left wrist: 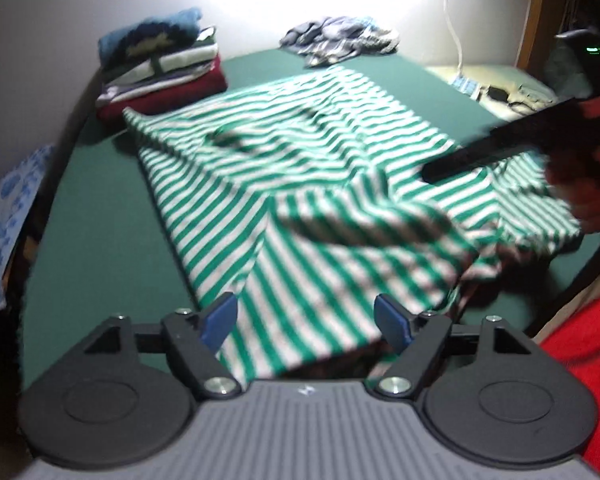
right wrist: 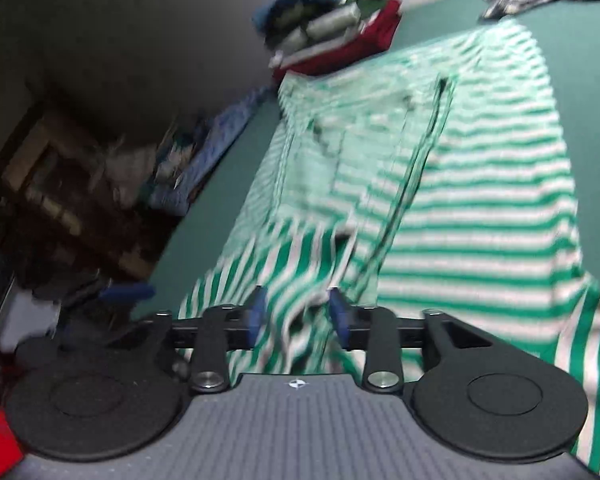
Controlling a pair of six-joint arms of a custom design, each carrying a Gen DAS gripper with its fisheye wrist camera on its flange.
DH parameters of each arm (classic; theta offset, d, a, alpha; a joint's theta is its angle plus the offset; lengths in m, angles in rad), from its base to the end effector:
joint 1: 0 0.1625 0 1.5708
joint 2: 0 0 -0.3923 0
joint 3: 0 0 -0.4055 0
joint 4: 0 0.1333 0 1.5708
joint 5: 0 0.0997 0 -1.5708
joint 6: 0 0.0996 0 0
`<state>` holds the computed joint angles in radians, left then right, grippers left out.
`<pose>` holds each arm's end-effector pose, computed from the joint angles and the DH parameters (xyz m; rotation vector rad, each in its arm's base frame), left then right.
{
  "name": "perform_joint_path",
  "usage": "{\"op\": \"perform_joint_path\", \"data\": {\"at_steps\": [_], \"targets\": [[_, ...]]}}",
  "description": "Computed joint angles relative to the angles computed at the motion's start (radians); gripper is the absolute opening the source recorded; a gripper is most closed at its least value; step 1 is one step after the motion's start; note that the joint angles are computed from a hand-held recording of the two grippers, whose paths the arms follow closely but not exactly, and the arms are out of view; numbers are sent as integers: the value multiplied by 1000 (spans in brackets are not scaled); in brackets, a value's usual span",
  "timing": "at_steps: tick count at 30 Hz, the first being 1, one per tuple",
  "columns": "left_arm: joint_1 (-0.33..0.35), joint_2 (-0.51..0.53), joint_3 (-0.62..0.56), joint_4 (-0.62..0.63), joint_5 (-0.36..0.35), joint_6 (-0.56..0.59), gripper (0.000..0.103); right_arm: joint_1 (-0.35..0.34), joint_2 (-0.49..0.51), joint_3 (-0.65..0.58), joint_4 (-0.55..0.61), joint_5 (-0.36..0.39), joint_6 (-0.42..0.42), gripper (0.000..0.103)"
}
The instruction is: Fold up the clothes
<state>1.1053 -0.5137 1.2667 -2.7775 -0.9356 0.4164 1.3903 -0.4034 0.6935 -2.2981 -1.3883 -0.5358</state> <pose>-0.1702 -0.7675 0.0496 0.8805 2.3029 -0.5871 -0.0093 -0.8940 0.1540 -0.5979 2.9806 -0.7298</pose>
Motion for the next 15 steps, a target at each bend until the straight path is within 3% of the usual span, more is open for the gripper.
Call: {"op": "perform_joint_path", "data": {"at_steps": [3,6,7,10,14,15], "targets": [[12,60,-79,54,7,10,75,19,103,-131,-18,-60,24,47],[34,88,-126,124,-17,-14,74,23,151,-199,8,-86,-5,27],[41,91,-136,149,-32,-22,73,26,150,-188,-4,-103,-16,15],[57,89,-149,210,-86,-34,69,29,117,-129,-50,-127,-13,3],[68,72,-164,283,-180,-5,71,12,24,4,-135,-63,39,3],[71,69,-169,305,-208,9,71,14,11,30,-161,-82,40,3]]}}
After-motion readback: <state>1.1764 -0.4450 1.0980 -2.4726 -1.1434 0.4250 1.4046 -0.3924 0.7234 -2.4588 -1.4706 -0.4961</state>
